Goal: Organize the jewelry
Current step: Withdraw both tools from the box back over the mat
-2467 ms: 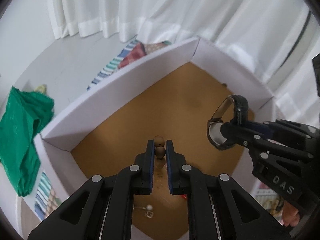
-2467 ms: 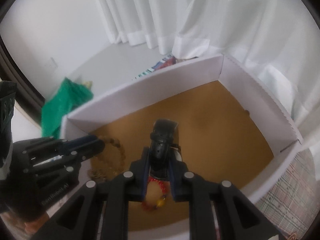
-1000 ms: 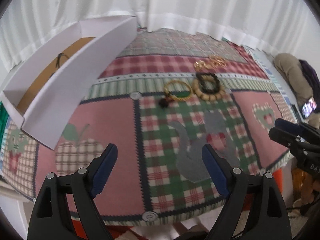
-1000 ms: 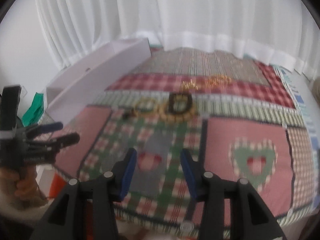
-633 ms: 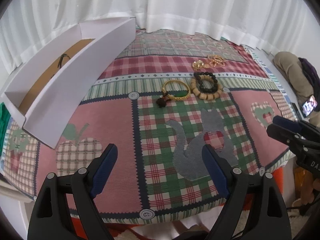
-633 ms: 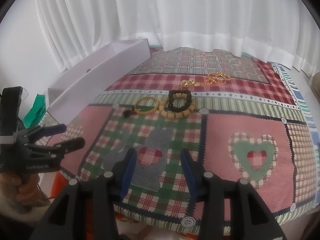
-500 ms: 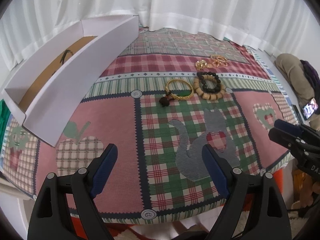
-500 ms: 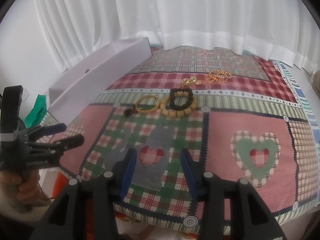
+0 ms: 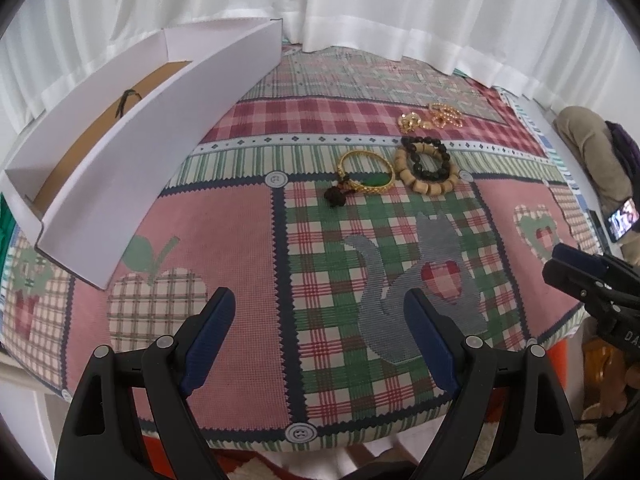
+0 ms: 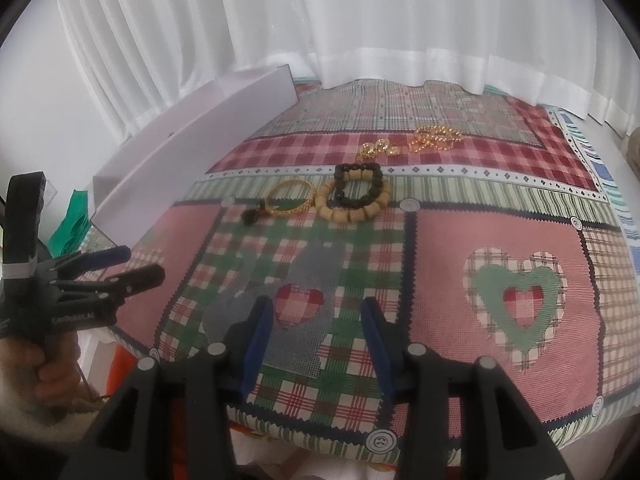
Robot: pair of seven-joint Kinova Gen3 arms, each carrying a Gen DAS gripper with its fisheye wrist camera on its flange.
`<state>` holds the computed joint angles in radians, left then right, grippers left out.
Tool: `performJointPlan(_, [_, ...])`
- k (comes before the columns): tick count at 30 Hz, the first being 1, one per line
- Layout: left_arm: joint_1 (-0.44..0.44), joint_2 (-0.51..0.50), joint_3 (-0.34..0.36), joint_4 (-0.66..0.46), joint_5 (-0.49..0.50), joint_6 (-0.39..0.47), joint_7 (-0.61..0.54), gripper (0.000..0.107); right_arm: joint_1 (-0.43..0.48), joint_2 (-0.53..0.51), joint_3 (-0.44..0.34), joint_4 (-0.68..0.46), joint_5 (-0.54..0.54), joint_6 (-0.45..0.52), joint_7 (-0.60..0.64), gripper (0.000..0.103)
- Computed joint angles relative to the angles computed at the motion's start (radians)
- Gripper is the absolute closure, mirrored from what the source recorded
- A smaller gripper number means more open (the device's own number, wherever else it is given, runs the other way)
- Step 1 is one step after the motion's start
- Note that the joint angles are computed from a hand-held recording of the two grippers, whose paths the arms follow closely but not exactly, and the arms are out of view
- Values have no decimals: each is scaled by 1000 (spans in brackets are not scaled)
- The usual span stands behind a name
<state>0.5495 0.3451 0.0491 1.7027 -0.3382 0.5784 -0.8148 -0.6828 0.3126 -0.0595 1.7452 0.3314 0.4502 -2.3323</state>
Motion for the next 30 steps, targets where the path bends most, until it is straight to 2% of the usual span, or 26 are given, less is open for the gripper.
performJointPlan(13, [-31, 21, 6, -19, 42, 2, -46, 20, 43, 9, -16, -14, -57, -4, 64, 57])
performJointPlan(22, [-88, 38, 15, -50, 114, 12, -121, 20, 67, 22, -13, -37, -86, 9, 101, 57])
performJointPlan(25, [-116, 54, 32, -76, 149, 32, -170, 20, 84, 32, -17, -50, -103, 24, 121, 57])
performJointPlan(30, [-179, 92, 57, -160, 228, 81, -279, 20, 160, 66, -54, -113, -184, 63, 230, 57])
